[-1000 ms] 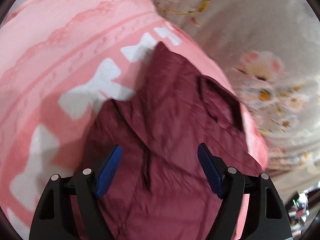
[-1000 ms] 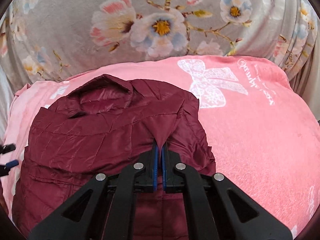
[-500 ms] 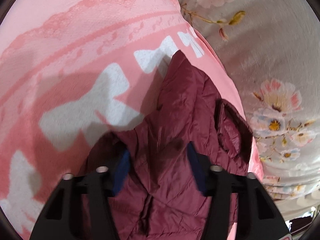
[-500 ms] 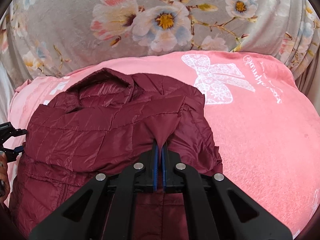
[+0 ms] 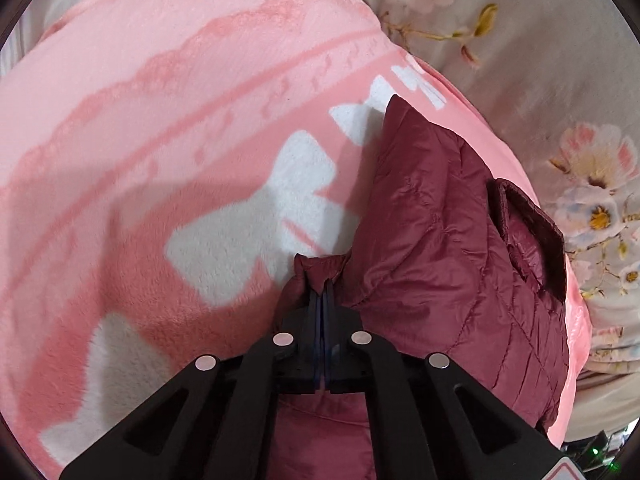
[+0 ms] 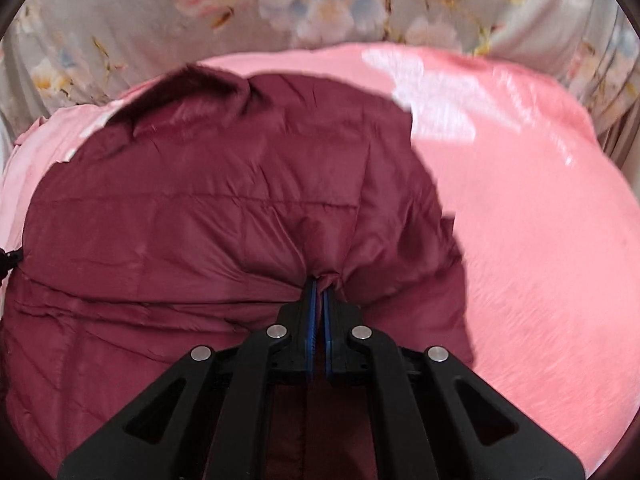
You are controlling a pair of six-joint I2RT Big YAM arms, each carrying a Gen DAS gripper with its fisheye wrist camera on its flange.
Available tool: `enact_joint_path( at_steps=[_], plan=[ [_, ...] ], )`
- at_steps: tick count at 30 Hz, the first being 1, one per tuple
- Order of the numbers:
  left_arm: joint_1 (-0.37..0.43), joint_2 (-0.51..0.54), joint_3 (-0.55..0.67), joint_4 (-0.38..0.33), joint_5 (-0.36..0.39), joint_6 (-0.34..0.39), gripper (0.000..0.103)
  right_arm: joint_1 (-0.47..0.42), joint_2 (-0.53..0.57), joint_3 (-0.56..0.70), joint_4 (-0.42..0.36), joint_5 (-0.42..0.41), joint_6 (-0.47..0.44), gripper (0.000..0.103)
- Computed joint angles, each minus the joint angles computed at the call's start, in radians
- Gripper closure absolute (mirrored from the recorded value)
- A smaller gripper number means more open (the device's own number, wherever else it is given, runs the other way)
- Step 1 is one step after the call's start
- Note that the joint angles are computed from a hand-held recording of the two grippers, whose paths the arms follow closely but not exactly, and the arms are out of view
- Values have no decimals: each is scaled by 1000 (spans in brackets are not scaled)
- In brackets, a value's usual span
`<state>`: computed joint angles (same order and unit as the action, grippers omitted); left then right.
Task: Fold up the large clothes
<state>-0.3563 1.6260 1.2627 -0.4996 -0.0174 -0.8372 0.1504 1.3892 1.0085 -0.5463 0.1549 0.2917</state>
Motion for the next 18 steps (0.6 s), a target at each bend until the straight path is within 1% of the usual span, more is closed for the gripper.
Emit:
enact_joint_path(
  at_steps=[4,5,6,7,8,9,11,12,14,16,18],
  plan=[
    [-20,3,17,-36,-60,32,101,16,9,11,-15,38,-36,101],
    [-28,3,25,-55,-78,41,101,20,5,14,-23,45,-40,99],
    [-37,0,39,-96,-102,56,100,21,-3,14,-34,51,-42,98],
    [-43,-6,44,-119,-114,63,98,20,-12,18,-50,55,-46,96],
    [-54,-23,47,-150,-141,80,98,23,-28,16,-63,66,-46,89],
    [-65,-36,44,-157,-164,96,98,26,-61,6,-68,92,-44,79],
    [-91,-68,50,-185,-230,153,97,32,-113,-7,-54,123,-54,69],
    [-108,-87,55,-189,-266,193,96,35,-133,-6,-46,123,-55,69],
    [-133,-98,83,-192,-307,246,88,39,-147,10,-32,108,-46,69],
    [-163,-79,144,-186,-330,298,73,43,-126,60,-20,39,-26,69],
    [-191,-29,222,-200,-353,332,68,62,-82,109,-5,24,-14,69]
  ],
)
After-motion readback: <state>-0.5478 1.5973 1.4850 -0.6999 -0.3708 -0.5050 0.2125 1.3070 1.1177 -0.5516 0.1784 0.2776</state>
